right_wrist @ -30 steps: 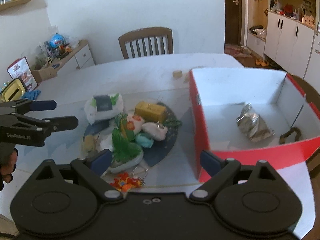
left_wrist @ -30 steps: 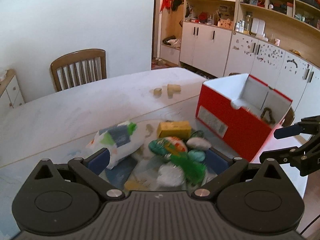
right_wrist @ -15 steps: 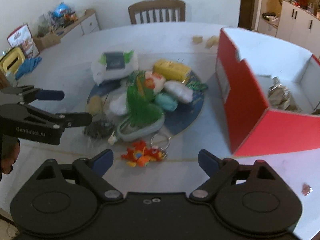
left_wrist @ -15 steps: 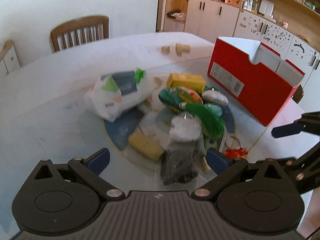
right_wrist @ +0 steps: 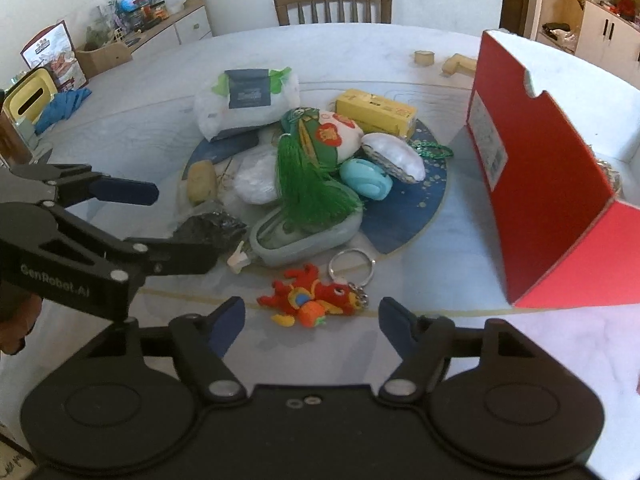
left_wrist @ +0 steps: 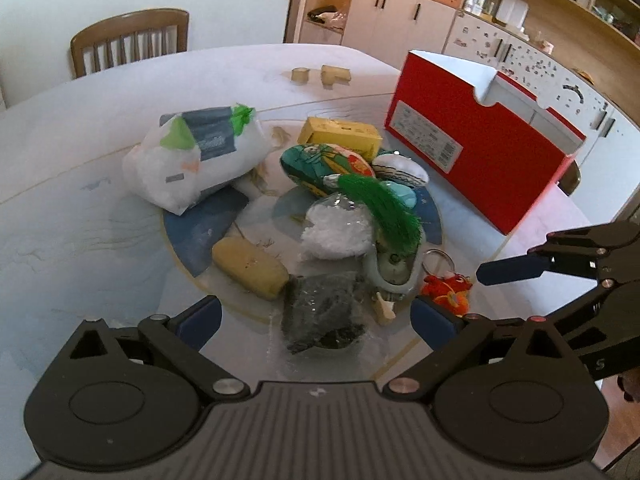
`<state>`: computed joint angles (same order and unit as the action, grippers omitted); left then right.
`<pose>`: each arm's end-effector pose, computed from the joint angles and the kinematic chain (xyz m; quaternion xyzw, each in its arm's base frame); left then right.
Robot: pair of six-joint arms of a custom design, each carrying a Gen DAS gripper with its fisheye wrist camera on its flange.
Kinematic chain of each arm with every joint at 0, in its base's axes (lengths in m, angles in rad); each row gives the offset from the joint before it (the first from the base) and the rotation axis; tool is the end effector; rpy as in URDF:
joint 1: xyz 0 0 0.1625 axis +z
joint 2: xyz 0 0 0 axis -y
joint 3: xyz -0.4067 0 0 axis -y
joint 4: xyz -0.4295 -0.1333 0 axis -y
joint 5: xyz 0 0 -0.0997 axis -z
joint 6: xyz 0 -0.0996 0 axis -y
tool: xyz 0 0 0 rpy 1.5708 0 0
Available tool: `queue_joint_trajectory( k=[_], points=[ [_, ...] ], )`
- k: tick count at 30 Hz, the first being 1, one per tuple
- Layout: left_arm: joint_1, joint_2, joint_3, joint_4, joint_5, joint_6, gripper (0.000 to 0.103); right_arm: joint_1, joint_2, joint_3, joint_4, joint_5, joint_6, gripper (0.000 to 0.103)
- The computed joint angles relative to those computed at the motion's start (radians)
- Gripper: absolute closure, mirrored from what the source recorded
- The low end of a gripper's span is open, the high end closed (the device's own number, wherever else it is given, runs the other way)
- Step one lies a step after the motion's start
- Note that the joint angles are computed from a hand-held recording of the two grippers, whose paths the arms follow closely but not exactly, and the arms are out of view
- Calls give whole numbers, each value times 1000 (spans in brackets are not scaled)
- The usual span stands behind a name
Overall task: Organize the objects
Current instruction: 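Grasp the black plastic bag with left gripper while right gripper grasps red plush toy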
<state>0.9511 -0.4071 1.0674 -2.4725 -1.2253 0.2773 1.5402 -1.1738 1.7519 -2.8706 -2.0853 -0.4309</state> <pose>-0.3472 -0.7742 -0.0071 0.4054 0.8902 -0.1460 0.1479 0.0644 -0.6514 0.3037 0.0919 -0.9046 0.2780 0.3098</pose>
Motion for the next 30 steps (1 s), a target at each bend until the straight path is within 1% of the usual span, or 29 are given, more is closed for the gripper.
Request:
queue_joint_trajectory(
  k=[1,3,7,10,11,12,14,16,18,21,24,30],
  points=[
    [3,2,-6,9,-4,-9,3,0,3,-1,-2,3,-2,33],
    [7,4,-16,27,-15,-24,10,0,8,-5,-6,6,-10,35],
    [9,7,-27,61,-30,-37,19,-3,19,-15,-8,-1,-11,35],
    [9,9,-31,71,-36,-33,26,-3,26,-18,-15,-7,-21,39],
    [9,9,-32,72,-37,-33,29,-2,28,-20,-17,-9,-28,40],
    [8,9,-32,73,-36,-31,35,-2,29,-21,-17,-9,-32,41],
    [6,9,-30,74,-32,-25,42,0,31,-20,-20,-14,-40,43],
    [6,7,-28,76,-32,-25,45,3,32,-17,-26,-19,-50,44],
    [6,4,-24,76,-34,-29,53,4,31,-14,-31,-23,-51,44],
    [2,-1,-16,75,-31,-24,58,4,24,-6,-36,-21,-47,44],
    [-4,-5,-9,72,-19,-13,61,7,14,4,-40,-20,-45,44],
    [-9,-26,8,79,-28,-37,64,15,-21,26,-53,-5,-46,45]
  ],
)
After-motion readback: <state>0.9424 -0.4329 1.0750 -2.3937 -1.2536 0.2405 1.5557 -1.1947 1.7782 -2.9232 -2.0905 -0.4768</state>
